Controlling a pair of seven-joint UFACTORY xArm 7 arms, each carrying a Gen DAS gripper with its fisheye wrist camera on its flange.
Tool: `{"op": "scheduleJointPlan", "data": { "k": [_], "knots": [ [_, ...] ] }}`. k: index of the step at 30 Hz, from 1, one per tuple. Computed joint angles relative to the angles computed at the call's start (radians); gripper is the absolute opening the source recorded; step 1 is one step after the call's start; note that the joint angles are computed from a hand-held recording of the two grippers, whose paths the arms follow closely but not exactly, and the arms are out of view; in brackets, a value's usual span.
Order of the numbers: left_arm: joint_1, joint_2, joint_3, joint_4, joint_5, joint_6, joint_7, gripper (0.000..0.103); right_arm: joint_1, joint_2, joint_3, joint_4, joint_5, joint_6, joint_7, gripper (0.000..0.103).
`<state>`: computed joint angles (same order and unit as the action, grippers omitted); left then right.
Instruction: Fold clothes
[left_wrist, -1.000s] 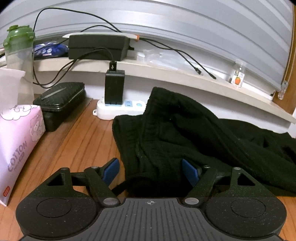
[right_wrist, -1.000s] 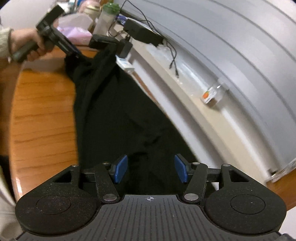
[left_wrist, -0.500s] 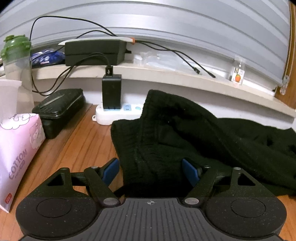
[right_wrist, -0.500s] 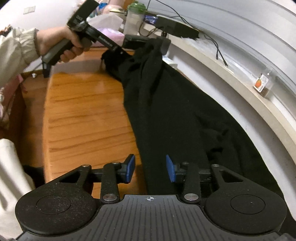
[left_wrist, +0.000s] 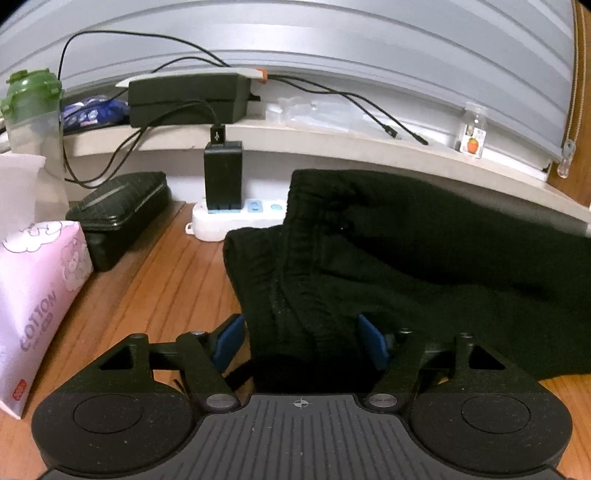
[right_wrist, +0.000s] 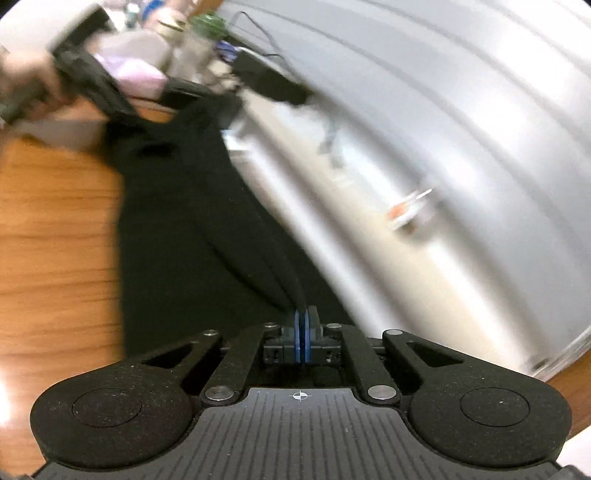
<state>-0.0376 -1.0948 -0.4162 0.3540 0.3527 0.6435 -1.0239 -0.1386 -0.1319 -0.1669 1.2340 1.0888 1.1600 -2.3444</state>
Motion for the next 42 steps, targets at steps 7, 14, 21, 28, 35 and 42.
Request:
{"op": "scheduleJointPlan", "data": {
  "k": [7,14,21,28,35,42],
  "knots": [
    [-0.002,-0.015,0.02,0.014,-0.003,-0.013,0.013,0.073,0.086,0.159,0.121,0.073,0.052,-0.334,-0.05,0.004],
    [-0.007,0.057,0.06,0.021,-0.047,-0.07,0.058,0.059,0.03,0.29,0.179,0.13,0.014,-0.303,0.053,0.005],
    [-0.029,-0.017,0.02,0.002,-0.068,-0.017,0.03,0.015,-0.029,0.284,0.208,0.134,0.184,-0.254,-0.027,0.004],
    [-0.17,-0.113,-0.031,0.007,-0.136,0.132,-0.002,0.023,-0.025,0.283,0.183,0.18,0.127,-0.186,0.072,0.004],
    [-0.054,-0.092,0.01,0.037,-0.042,0.065,0.02,0.064,-0.016,0.328,0.202,0.175,0.053,-0.215,0.104,0.006],
    [0.097,0.165,0.086,0.116,0.013,-0.143,0.139,0.069,-0.036,0.321,0.214,0.15,0.089,-0.206,0.066,0.006]
  ]
}}
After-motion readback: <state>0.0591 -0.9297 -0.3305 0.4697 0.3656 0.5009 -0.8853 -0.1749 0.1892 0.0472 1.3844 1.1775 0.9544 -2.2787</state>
